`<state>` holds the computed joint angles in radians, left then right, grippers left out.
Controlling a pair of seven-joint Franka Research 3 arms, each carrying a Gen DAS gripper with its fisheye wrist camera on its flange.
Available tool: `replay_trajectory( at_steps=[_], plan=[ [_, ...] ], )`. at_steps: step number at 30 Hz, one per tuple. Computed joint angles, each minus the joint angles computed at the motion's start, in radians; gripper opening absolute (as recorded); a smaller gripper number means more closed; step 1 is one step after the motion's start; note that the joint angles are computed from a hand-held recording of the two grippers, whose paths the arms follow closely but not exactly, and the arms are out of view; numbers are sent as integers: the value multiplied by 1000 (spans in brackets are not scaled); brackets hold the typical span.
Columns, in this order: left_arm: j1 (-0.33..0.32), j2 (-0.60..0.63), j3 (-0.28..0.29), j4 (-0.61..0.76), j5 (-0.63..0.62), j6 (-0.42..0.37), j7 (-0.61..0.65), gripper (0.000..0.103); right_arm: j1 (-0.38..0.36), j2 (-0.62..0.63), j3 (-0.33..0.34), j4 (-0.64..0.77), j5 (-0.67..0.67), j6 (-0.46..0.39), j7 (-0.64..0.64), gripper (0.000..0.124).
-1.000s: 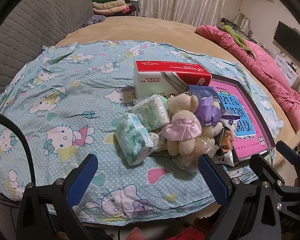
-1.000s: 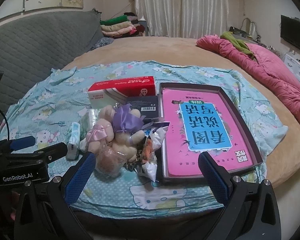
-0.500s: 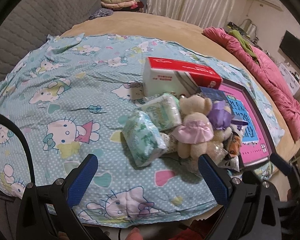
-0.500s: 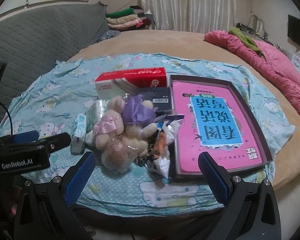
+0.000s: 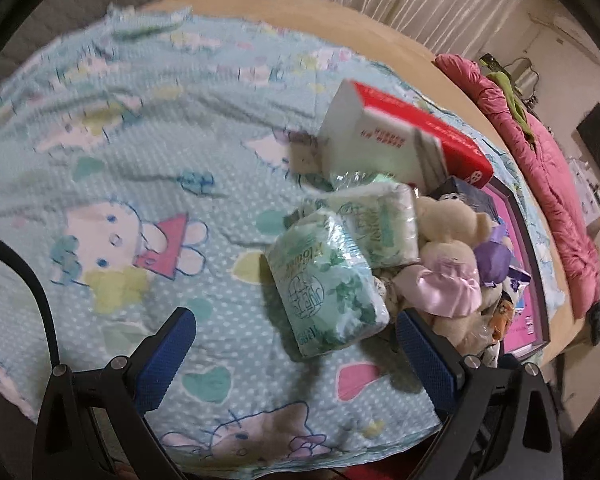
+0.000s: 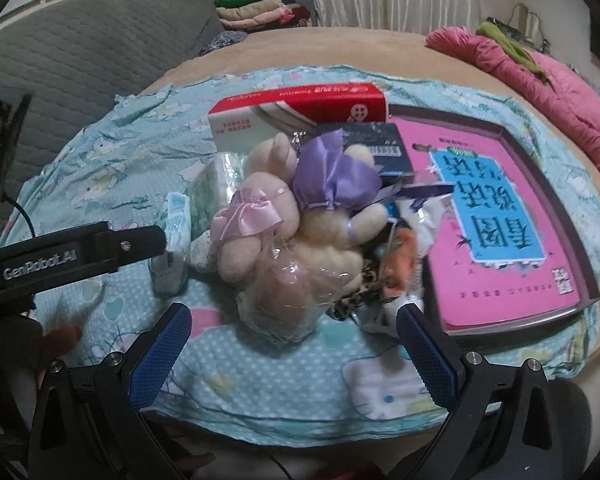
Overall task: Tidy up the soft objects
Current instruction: 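Grasp the green wet-wipe pack with the left tool while the right tool grasps the clear plastic bag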
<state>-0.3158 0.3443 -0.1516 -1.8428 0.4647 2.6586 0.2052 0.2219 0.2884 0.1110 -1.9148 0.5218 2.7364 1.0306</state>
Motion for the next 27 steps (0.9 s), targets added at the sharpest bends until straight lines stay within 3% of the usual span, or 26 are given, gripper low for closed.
replay_trajectory(
  at_steps=[5,10,19,27],
  plan=[
    [22,20,-1,-13,-39,70,7,99,-2,36,-4,36,19,1,60,102],
    [21,42,8,-1,-45,103,23,90,-17,65,14,74,54,-20,56,97],
    [63,63,-20,-26,-143,230,94,67,-51,119,41,139,117,-117,8,65],
    [98,67,-48,-61,-240,321,172,52,-90,85,37,128,218,-219,-96,49]
  ],
)
